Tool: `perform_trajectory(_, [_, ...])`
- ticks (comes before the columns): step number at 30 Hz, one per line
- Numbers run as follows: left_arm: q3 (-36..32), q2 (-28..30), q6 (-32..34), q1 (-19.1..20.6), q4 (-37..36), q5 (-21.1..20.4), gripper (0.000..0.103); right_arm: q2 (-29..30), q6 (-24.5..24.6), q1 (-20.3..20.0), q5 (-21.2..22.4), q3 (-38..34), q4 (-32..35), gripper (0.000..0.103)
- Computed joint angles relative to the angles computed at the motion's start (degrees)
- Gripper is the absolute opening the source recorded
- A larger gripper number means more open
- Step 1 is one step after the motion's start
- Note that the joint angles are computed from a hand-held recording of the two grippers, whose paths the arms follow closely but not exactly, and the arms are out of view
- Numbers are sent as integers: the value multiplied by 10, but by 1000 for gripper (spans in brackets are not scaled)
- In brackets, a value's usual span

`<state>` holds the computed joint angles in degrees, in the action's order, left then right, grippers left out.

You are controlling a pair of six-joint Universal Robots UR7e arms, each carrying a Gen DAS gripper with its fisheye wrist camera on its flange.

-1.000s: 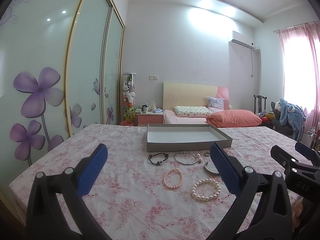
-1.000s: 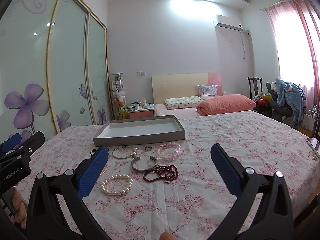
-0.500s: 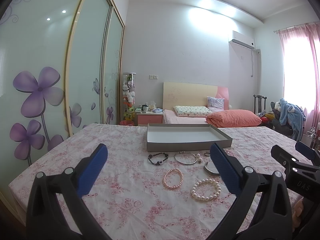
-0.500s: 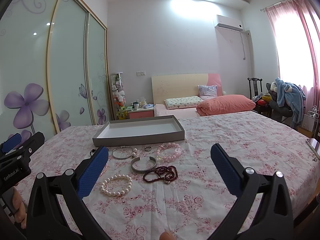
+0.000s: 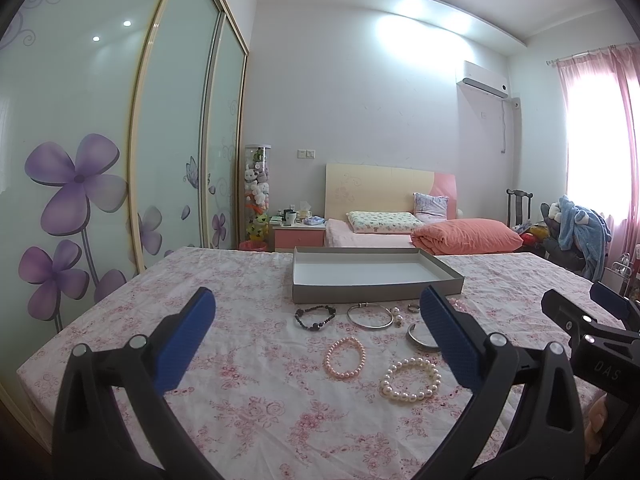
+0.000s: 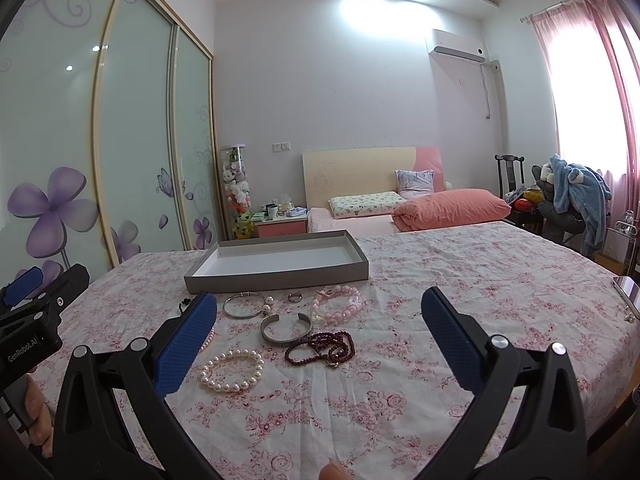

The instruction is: Organize jewelry

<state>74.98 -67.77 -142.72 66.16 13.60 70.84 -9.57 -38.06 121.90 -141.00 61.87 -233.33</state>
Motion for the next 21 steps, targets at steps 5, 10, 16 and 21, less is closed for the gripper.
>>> perform_trajectory(5, [-1,0,0,0,1,1,99,0,1,0,-1,-1,1,101])
perform_trajectory(10, [-1,0,0,0,1,0,99,1,0,0,0,-1,0,101])
perform_trajectory(16, [0,0,-1,0,1,0,99,-4,2,1,-2,7,-1,101])
perform_trajectory(21, [-2,1,-1,0,3,0,99,-1,2,1,-2,1,1,101])
